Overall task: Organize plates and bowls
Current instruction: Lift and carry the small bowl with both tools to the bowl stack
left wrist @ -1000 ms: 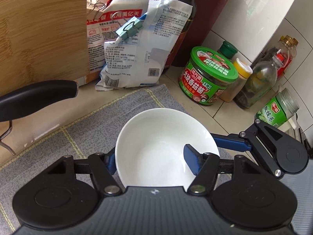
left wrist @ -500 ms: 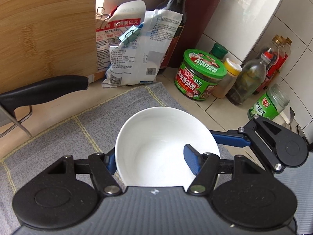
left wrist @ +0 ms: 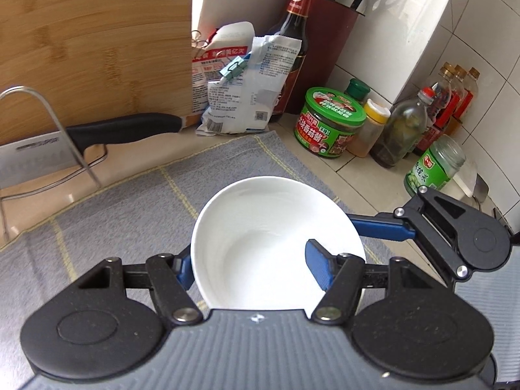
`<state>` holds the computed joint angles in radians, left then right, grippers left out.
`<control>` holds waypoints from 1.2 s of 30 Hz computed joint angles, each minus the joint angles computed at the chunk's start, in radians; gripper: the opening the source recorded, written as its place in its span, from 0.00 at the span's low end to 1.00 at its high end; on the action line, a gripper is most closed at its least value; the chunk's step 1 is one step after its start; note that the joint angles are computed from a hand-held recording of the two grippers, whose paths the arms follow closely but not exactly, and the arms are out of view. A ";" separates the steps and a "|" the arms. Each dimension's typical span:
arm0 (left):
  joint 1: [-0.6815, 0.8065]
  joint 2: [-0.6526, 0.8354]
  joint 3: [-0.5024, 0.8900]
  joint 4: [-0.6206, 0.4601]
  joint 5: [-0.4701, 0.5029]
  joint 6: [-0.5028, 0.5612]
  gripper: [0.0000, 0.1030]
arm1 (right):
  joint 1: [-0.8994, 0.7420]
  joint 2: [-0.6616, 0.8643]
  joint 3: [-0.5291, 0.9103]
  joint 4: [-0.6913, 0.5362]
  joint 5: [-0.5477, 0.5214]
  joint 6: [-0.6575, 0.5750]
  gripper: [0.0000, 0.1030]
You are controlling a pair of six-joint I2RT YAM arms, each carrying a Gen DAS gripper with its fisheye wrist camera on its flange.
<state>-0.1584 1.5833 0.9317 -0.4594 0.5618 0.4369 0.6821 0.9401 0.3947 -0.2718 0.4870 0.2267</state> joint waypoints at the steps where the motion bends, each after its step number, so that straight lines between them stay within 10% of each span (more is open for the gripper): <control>1: 0.017 -0.024 -0.013 -0.016 0.001 0.012 0.64 | 0.025 0.000 0.008 -0.015 0.007 0.017 0.93; 17: 0.493 -0.228 -0.047 -0.297 0.076 0.300 0.64 | 0.354 0.290 0.262 -0.001 0.043 0.102 0.93; 36: 0.995 0.026 0.316 -0.493 0.145 0.589 0.64 | 0.419 0.806 0.770 0.152 -0.088 -0.090 0.93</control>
<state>0.8371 1.6090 1.2482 -0.9521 0.7072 1.0255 1.1008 1.7463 1.1642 -0.1199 0.3989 0.1368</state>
